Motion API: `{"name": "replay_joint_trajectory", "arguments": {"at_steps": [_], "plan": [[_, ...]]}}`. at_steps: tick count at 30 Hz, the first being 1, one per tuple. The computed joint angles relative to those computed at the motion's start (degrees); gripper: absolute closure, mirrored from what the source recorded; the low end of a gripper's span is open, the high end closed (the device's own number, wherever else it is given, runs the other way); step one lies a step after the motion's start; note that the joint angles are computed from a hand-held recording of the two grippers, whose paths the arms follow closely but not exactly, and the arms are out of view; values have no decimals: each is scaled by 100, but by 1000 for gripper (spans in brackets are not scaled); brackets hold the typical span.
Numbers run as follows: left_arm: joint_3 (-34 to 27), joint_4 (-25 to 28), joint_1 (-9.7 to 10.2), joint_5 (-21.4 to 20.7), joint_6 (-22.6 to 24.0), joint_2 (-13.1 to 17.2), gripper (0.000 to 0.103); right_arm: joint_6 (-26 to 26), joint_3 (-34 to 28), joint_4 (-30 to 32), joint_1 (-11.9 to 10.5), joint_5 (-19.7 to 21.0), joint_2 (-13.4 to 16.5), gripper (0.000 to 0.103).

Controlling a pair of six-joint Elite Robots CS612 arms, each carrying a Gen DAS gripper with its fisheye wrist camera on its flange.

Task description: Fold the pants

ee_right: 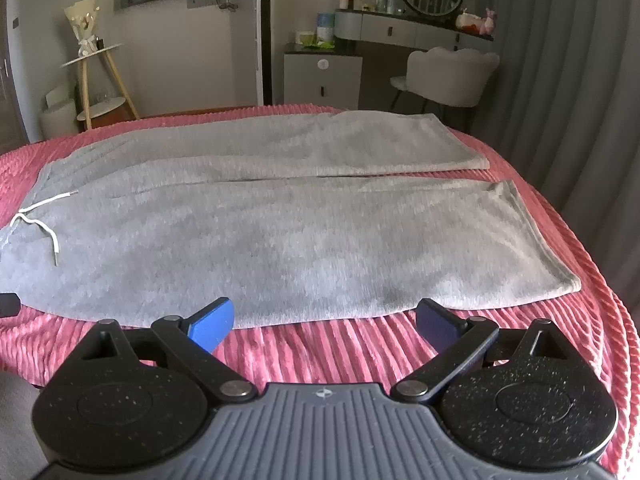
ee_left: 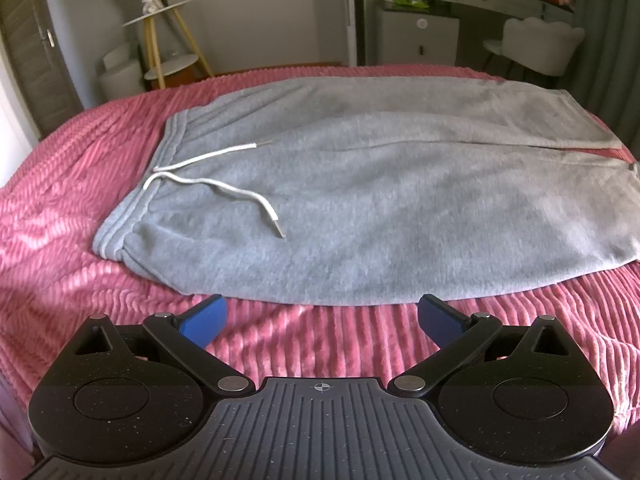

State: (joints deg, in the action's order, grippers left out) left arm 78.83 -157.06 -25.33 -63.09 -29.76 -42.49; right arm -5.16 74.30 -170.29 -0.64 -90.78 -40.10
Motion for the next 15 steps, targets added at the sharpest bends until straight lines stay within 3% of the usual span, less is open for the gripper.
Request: {"name": "replay_joint_trajectory", "arguments": {"at_steps": [15], "plan": [[4,-4,-2,-3,-9,-2,0,24,-63,-39,31,-287,55,5]]}}
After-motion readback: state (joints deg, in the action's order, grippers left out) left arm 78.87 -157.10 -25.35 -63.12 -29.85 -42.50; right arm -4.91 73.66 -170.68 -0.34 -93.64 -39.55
